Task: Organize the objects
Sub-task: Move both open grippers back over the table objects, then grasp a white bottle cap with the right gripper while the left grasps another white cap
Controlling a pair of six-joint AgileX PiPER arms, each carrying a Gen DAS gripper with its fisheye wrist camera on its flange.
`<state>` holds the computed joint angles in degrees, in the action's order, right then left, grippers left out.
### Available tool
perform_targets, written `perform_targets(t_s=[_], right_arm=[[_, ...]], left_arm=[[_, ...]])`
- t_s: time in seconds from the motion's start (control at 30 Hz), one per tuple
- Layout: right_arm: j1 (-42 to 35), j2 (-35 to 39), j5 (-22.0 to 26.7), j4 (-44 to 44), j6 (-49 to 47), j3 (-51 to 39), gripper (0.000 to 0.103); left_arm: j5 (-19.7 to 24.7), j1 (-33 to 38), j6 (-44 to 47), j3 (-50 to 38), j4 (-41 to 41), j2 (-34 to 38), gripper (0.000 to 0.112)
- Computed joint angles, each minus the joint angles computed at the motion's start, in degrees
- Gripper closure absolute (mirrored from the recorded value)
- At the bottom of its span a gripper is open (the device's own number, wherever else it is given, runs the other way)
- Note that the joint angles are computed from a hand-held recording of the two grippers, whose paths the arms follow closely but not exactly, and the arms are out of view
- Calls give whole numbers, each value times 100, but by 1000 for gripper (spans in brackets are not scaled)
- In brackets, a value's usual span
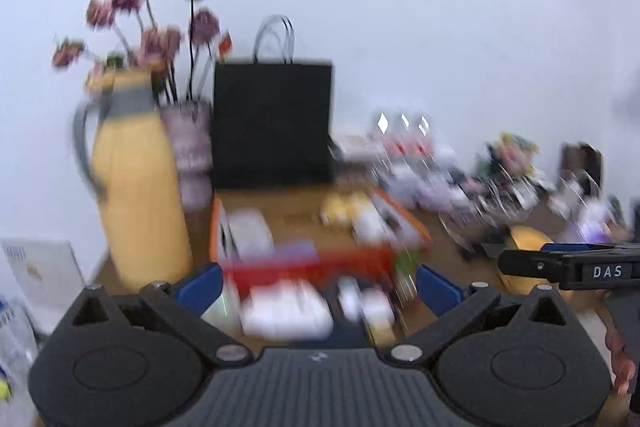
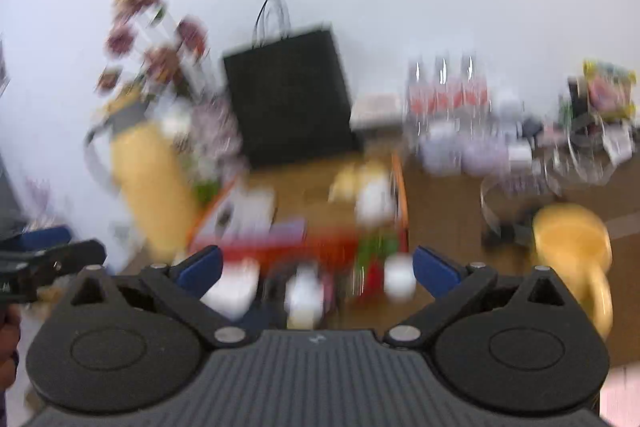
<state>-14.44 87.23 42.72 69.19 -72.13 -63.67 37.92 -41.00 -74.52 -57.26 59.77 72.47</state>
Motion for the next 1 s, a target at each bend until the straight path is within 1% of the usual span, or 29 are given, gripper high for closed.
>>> perform_targets(t_s=[0.03,0.07,0.1,0.13,0.17,0.2,0.23,0.3,0.33,0.4,0.43,0.5,0.53,0.57,0.6,0.63,0.67,0.7,0.73,0.8,0.83,0.87,0.9,0.97,1.0], right_arm=[[-210,-287,83,29,-320,520,0],[-425,-603,113,62,-642,1060,0],[-633,-877,173,39,-940,1502,0],[-868,-1119,333,-48,-1218,1841,0],[-1126,-1334,520,-149,-1478,2137,0],[-1319,-1474,661,-263,-1634,2351,0],[-1466,-1535,806,-369,-1710,2464,0],[-1487,-1560,868,-377,-1883,2641,0],[-1404,-1517,814,-309,-2002,2684,0],[-1090,-1483,453,-56,-2167,2803,0],[-941,-1463,336,207,-2360,2867,0],[-692,-1304,209,681,-2911,3015,2],[-471,-1218,30,790,-3022,3028,7],[-210,-1158,-221,921,-3145,3064,9],[15,-1063,-430,1107,-3345,3086,15],[219,-954,-614,1259,-3517,3095,22],[432,-819,-805,1332,-3596,3051,25],[605,-671,-962,1386,-3655,2994,35],[728,-545,-1081,1504,-3770,2956,46],[890,-299,-1250,1761,-4002,2860,55],[945,-180,-1299,1755,-3960,2775,63],[974,-64,-1294,1765,-3947,2682,62],[996,6,-1306,1881,-4020,2629,62],[1094,183,-1407,1969,-3981,2441,62],[1152,270,-1461,2006,-3962,2340,62]], left_arm=[[288,-471,-573,447,219,-236,9],[693,-991,-1146,823,396,-378,9],[1045,-1364,-1604,1036,416,-425,9],[1394,-1675,-1925,1161,207,-397,10],[1575,-1842,-2016,1174,-107,-357,10],[1556,-1893,-2007,1214,-385,-383,11],[1412,-1864,-1934,1297,-536,-468,11],[1260,-1787,-1941,1417,-475,-551,10],[1253,-1685,-1932,1399,-404,-509,11],[1343,-1640,-2061,1410,-135,-404,12],[1307,-1544,-2136,1477,77,-358,15],[974,-1120,-2136,1649,386,-343,19],[646,-677,-2025,1689,436,-272,23],[368,-273,-1916,1715,448,-206,27],[79,151,-1774,1710,424,-108,37],[-281,622,-1704,1676,451,65,44],[-603,989,-1720,1656,544,225,46],[-940,1372,-1589,1571,553,442,50],[-1157,1615,-1465,1506,583,620,54],[-1589,1988,-1210,1396,737,925,54],[-1746,2125,-1116,1340,762,1063,54],[-1905,2259,-979,1297,699,1182,54],[-2015,2349,-996,1248,765,1321,57],[-2029,2365,-1387,1179,1418,1518,59],[-2101,2394,-1415,1145,1547,1592,60]])
